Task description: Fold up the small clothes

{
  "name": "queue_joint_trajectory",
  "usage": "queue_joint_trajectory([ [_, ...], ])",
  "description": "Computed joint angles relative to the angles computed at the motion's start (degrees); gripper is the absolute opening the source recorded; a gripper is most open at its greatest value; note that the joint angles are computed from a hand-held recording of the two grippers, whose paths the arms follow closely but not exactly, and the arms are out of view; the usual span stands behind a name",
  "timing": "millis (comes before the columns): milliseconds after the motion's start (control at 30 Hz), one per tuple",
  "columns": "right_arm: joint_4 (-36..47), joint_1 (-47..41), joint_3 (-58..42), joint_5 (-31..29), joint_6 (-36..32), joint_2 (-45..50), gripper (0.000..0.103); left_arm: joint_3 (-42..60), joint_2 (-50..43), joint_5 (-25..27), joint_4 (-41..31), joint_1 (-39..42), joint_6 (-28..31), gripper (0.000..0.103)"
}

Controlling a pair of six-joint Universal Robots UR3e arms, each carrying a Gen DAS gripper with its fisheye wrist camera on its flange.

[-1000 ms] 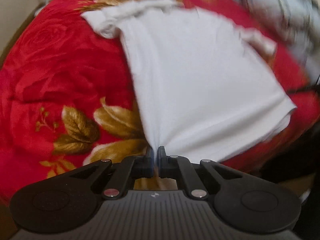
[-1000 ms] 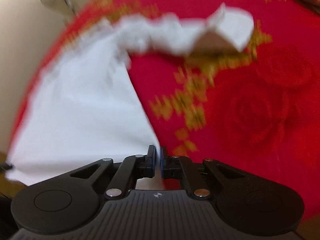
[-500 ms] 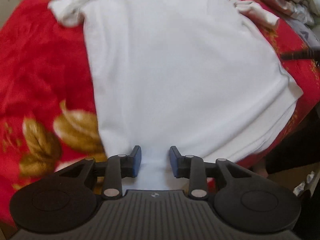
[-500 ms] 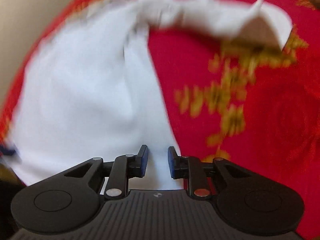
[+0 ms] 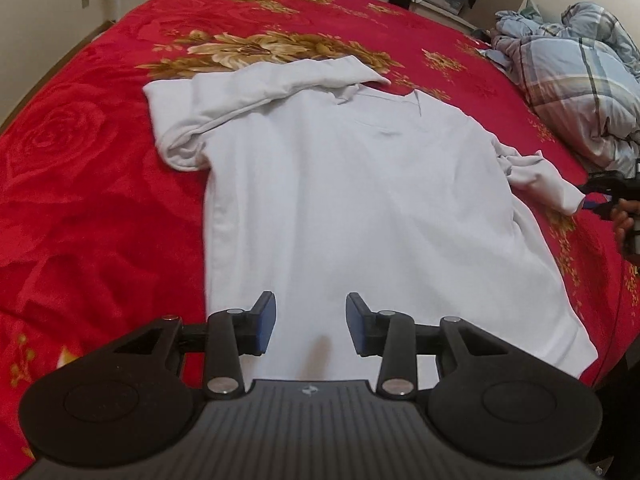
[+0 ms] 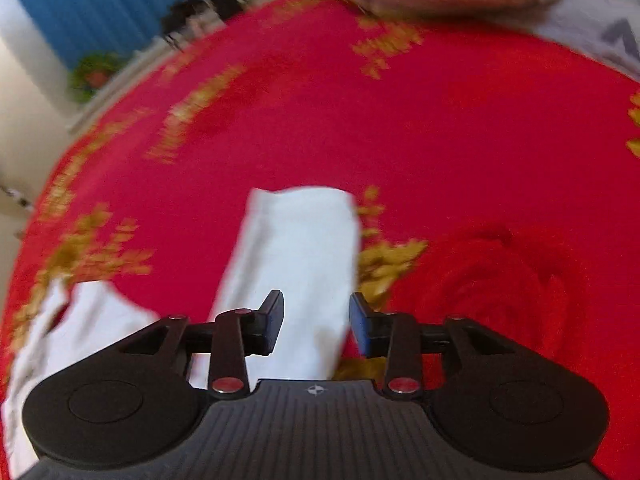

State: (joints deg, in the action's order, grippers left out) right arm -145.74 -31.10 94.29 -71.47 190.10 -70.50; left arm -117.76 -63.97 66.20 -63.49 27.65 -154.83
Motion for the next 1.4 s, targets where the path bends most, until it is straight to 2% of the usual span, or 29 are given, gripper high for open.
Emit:
queue_joint_trajectory([
  [33,1.0,0.0,-2.9,-0.3,-0.5,3.5,0.04,-1.0,-0.7,0.1,1.8,-0.6,-0.3,0.043],
  [100,1.0,1.2,-6.8,-1.3,-1.3,8.9,0.04,-3.1,-5.6,0.8,10.1,-3.1,-2.3,0.043],
  [133,-0.3,2.0,-8.4,-2.1,-2.6,10.7,0.033,-2.9,-7.1,1.2,11.6,-4.0,-2.9,0.043],
  [167,-1.9,2.9,-9.2,-3.3,-4.2,11.9,0.022,-2.6,-8.1,1.8,12.8,-5.0,-3.6,0.043],
  [200,-2.6,3.7,-10.7,-3.5,-6.4,12.9,0.002,-2.5,-10.0,2.3,15.0,-6.0,-4.3,0.043],
  [300,-5.0,2.9,-15.0,2.6,-10.1,15.7,0.001,-1.0,-15.3,3.9,19.3,-7.8,-6.0,0.043],
  [367,-9.7,1.0,-16.9,5.9,-9.4,16.6,0.001,-0.4,-16.7,4.7,20.2,-8.4,-7.1,0.043],
  [400,-14.2,-0.1,-17.4,5.9,-6.3,17.1,0.001,-0.1,-17.2,5.0,20.6,-8.5,-7.5,0.043],
  [467,-24.5,-3.4,-17.6,2.9,3.8,17.9,0.001,0.3,-18.1,5.4,21.1,-8.8,-8.1,0.043],
  [500,-30.7,-5.3,-17.0,-0.4,10.2,18.3,0.001,0.4,-18.4,5.5,21.3,-8.8,-8.2,0.043],
  [567,-36.2,-7.8,-16.5,-6.6,15.3,19.5,0.001,0.7,-19.1,5.8,21.4,-9.3,-8.1,0.043],
  [667,-29.9,-11.4,-17.5,-5.4,14.0,22.9,0.001,1.4,-20.3,6.4,21.1,-10.0,-7.8,0.043],
  [700,-27.3,-11.5,-17.4,-6.9,13.4,24.2,0.001,1.7,-20.7,6.6,21.0,-10.1,-7.8,0.043],
  [767,-25.9,-13.4,-16.1,-3.4,13.5,26.7,0.001,2.0,-21.0,6.6,21.0,-10.4,-7.9,0.043],
  [867,-26.3,-14.8,-15.7,-3.3,15.3,28.3,0.001,2.3,-21.0,5.6,20.7,-10.2,-7.3,0.043],
  [900,-25.3,-15.1,-17.0,-3.9,15.9,28.6,0.004,2.2,-20.8,5.5,20.6,-10.3,-7.3,0.043],
  [933,-25.2,-14.9,-16.1,-6.6,16.6,27.2,0.011,2.2,-20.7,5.3,20.4,-10.3,-7.2,0.043],
  [1000,-27.5,-13.9,-13.8,-13.6,18.1,25.0,0.014,2.4,-20.6,5.2,20.0,-10.5,-7.1,0.043],
  [1033,-28.9,-14.0,-13.0,-14.3,18.8,24.5,0.014,2.4,-20.6,5.2,19.9,-10.7,-7.1,0.043],
  [1100,-31.1,-14.8,-11.7,-10.7,19.1,23.3,0.014,2.5,-20.6,5.0,19.8,-11.0,-6.8,0.043],
  [1167,-31.5,-14.7,-12.9,-4.5,17.1,23.5,0.017,2.7,-20.7,4.9,19.7,-11.4,-6.6,0.043],
  [1200,-29.4,-14.3,-15.7,-1.3,15.5,24.7,0.031,2.7,-20.8,4.9,19.7,-11.6,-6.5,0.043],
  [1233,-26.1,-13.3,-18.6,1.3,13.5,25.6,0.05,2.9,-21.0,4.9,19.7,-11.9,-6.5,0.043],
  [1300,-19.0,-11.0,-24.2,2.3,9.7,27.3,0.065,3.3,-21.4,4.9,19.7,-12.3,-6.5,0.043],
  [1333,-14.6,-9.1,-27.8,0.4,7.1,28.6,0.066,3.5,-21.5,5.0,19.9,-12.7,-6.8,0.043],
  [1400,-3.6,-3.9,-37.8,-8.9,-0.2,32.6,0.064,3.9,-22.0,5.1,20.0,-13.0,-7.0,0.043],
])
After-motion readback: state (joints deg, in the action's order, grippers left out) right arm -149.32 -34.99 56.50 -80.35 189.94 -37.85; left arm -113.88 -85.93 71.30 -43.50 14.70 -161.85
